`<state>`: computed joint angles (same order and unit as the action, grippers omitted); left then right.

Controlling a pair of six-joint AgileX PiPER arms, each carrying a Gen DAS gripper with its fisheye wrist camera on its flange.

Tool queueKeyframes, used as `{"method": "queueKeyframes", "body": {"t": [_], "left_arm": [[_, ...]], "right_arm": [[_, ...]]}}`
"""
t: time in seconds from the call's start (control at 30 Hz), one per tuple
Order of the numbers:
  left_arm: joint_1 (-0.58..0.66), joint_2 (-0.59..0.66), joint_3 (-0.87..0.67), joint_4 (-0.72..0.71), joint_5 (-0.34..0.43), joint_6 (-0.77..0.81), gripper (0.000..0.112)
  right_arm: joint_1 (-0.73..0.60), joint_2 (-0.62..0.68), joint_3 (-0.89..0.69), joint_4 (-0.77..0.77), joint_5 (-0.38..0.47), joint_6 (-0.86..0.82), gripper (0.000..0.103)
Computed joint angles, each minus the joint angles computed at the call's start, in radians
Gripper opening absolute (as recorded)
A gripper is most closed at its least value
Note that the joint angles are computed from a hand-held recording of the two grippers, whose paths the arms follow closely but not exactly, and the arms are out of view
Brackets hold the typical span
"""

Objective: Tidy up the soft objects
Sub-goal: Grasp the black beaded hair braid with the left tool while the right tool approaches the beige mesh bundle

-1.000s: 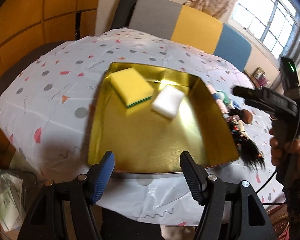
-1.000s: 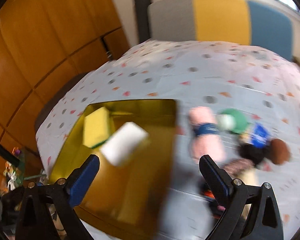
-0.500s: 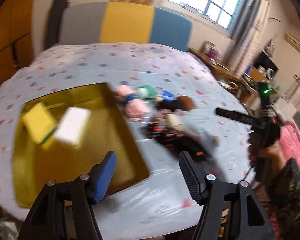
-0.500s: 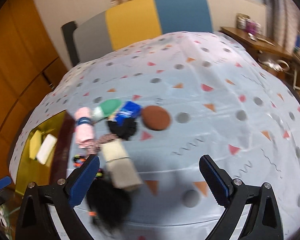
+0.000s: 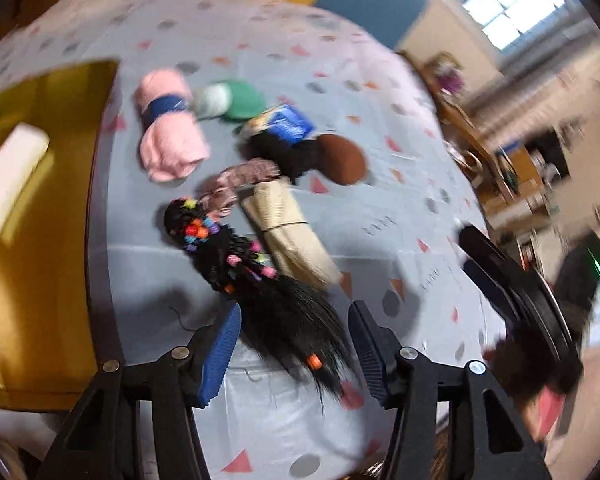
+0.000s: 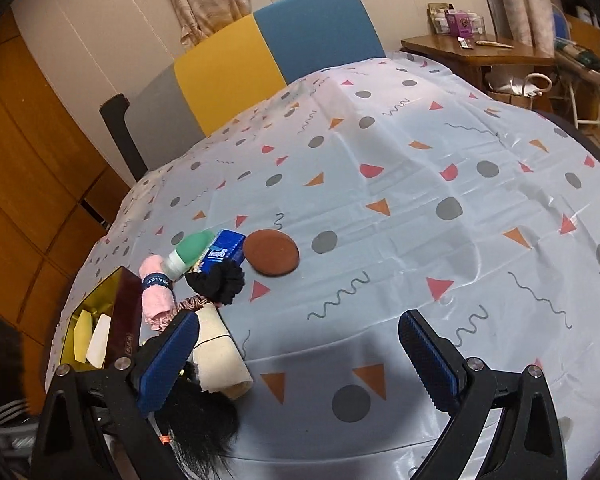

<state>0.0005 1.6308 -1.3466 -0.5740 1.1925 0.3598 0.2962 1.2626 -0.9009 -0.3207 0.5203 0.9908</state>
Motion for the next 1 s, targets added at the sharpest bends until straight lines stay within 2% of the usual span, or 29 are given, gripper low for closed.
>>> {"method": "queueKeyframes", "body": {"t": [0.13,0.4,0.6,0.7,0.73,0.77,0.9,1.0], "left_arm": [[-0.020,0.027,0.002,0.022,-0.049,-0.084,0.057],[-0.093,0.103,-0.036,0.114,-0.125,-0.210,0.057],[-0.151,0.127,-0.006,0.214,-0.200,-0.261,0.057],[-0.163,0.106,0.036,0.228,-0.247,-0.219,0.056],[-0.170,0.098,0.043,0.242,-0.250,-0.212,0.045],[-0.174,0.086,0.057,0.247,-0.257,-0.196,0.028],[-0.171,0.000,0.161,0.201,-0.307,-0.046,0.020],[-0.146,-0.071,0.242,0.140,-0.305,0.098,0.019]], "right_arm": [[0.001,0.002,-0.004,0.034,-0.012,-0.034,0.101],[0.019,-0.017,-0.002,0.002,-0.017,-0.006,0.101],[0.004,-0.025,0.005,0.014,-0.028,-0.011,0.101],[0.006,-0.022,-0.001,0.012,-0.017,-0.016,0.101],[0.007,-0.019,-0.003,0.010,-0.014,-0.019,0.101],[0.012,-0.015,-0.007,-0.005,-0.007,-0.008,0.101],[0.022,-0.006,-0.011,-0.032,0.014,0.010,0.101],[0.017,0.001,-0.010,-0.013,0.016,-0.007,0.101]]}}
